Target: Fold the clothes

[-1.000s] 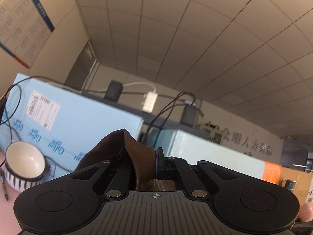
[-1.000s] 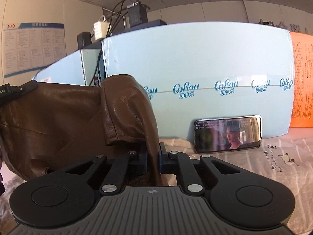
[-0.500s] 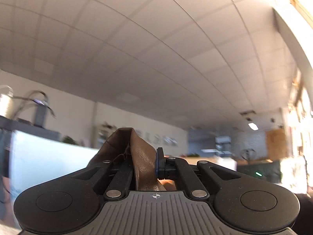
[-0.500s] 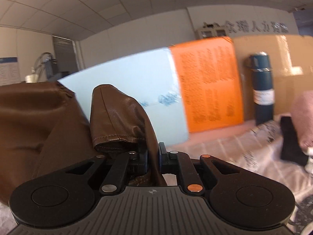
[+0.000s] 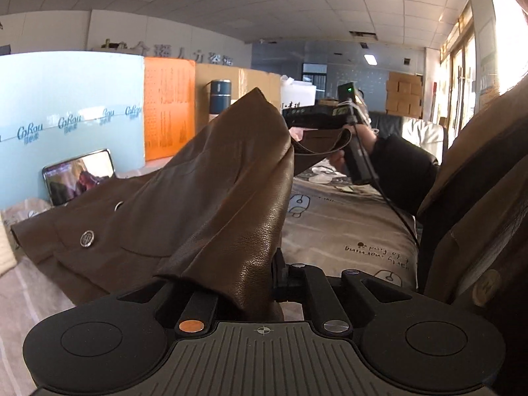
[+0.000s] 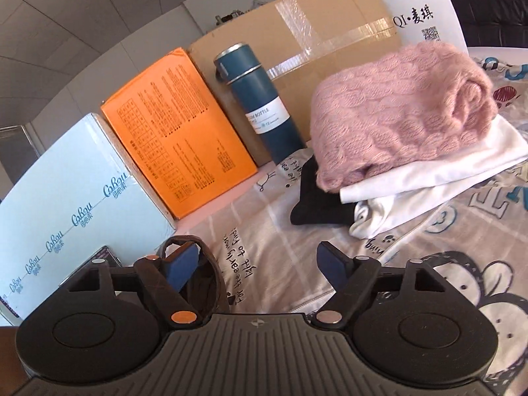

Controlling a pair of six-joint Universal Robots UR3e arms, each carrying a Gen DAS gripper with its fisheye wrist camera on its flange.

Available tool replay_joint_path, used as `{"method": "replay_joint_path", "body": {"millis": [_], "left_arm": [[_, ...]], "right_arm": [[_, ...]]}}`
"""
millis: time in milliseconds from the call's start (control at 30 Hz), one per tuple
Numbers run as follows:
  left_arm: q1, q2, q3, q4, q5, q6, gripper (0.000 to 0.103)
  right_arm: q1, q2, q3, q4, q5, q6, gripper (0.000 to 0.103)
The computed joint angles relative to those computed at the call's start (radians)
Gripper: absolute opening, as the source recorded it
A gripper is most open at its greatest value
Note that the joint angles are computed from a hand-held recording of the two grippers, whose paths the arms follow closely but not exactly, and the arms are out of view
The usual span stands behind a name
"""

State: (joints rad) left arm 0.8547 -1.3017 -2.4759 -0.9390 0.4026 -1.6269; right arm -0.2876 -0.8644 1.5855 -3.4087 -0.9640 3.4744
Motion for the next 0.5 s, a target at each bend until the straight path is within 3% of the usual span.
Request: {"method": "replay_joint_path", "body": {"millis": [100,167,200,233,300,400,500], "left_arm": [[-0.013,-0.031,-0.027,0.135,-0.019,-0.089,0.048],[-0.038,-0.078,-0.053,0.291,-0.016,-0.205,0.081],[-0.042,-0.098,-0.054,0.325,-0.019,-0.24,0.085],[-0.037,-0.097,-0.047,0.281,-0.032,-0.244,0.088],[-0.015,-0.078,-0.027,0.107,-0.068,-0.207,0.092],[0.013,-0.064,-0.023,-0.034,-0.115,-0.183,0.097],[0.001,-0.104,0.007,-0.18,-0.177,-0.126,0.098]], "right_arm": [[-0.096,-0.096,0.144,-0.03,0.158,0.018,0.089],[-0.167,-0.167,0.278,-0.084,0.28,0.003,0.091],[-0.202,-0.192,0.342,-0.142,0.352,-0.027,0.092],[-0.237,-0.203,0.4,-0.222,0.424,-0.065,0.098],[-0.298,-0.224,0.501,-0.345,0.565,-0.168,0.103],[-0.328,-0.327,0.626,-0.182,0.72,-0.526,0.103],[-0.304,-0.526,0.724,0.298,0.725,-1.052,0.103]]}}
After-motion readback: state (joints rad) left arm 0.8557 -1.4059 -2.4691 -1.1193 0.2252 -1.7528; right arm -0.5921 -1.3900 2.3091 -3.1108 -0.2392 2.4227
